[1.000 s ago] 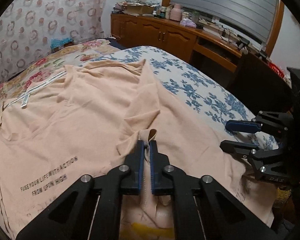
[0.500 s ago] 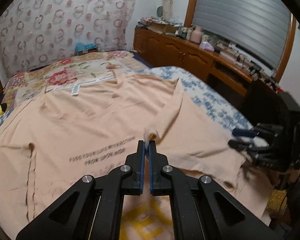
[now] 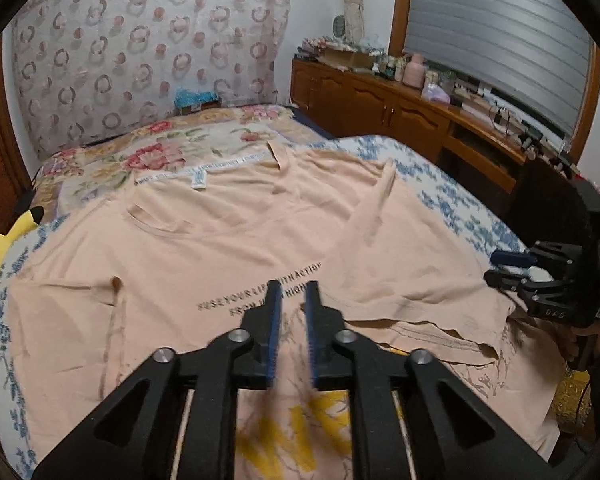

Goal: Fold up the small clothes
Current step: 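Release the shirt and move both tools back over the folded shirt, then grasp the peach T-shirt's edge with the left gripper while the right gripper grasps it too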

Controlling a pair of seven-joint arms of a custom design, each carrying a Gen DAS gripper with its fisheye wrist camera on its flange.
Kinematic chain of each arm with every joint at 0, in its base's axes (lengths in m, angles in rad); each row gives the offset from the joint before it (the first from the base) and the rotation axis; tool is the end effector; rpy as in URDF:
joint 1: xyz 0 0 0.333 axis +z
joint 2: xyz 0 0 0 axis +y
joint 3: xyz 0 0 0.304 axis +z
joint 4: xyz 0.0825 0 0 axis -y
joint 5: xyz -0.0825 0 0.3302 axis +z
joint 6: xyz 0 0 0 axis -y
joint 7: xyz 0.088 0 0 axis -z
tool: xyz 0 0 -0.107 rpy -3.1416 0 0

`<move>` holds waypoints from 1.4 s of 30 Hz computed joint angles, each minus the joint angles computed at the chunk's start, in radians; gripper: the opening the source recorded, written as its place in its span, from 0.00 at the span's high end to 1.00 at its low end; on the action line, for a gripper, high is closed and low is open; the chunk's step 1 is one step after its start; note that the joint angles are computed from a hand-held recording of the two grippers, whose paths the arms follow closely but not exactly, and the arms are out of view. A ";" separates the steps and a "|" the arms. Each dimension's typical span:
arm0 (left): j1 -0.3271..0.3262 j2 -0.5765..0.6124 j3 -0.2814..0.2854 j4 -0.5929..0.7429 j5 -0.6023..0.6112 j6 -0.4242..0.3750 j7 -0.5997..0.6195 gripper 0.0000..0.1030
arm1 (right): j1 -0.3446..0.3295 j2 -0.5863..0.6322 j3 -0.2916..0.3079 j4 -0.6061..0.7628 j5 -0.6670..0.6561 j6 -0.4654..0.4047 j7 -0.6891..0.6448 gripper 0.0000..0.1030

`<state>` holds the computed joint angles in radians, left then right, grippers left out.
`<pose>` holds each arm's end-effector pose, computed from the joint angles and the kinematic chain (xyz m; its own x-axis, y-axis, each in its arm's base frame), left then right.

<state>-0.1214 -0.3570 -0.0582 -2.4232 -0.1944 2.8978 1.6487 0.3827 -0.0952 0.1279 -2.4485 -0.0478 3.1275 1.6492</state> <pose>0.4332 -0.0699 0.5542 -0.1349 -0.9865 0.0930 -0.6769 0.0232 -0.7357 0.4191 0.2408 0.4537 0.4685 -0.8834 -0.0088 -0.6350 -0.3298 -0.6986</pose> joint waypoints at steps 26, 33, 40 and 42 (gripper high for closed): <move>0.302 -0.045 0.081 -0.076 0.152 -0.031 -0.069 0.32 | 0.034 0.069 -0.023 0.143 0.190 -0.115 -0.197 0.45; 0.333 0.038 0.100 -0.019 0.150 -0.055 -0.057 0.32 | -0.008 0.230 -0.002 0.383 0.254 -0.208 -0.253 0.45; 0.338 0.108 0.121 0.051 0.105 -0.092 -0.004 0.32 | -0.009 0.391 -0.018 0.601 0.148 -0.289 -0.171 0.45; 0.341 0.125 0.124 0.068 0.092 -0.102 0.011 0.32 | -0.019 0.423 -0.006 0.645 0.145 -0.305 -0.182 0.45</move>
<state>0.2197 -0.2322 0.0662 -2.3549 -0.1028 2.7959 1.6599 0.3638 0.3274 0.1224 -1.8038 0.0975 2.8228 1.4669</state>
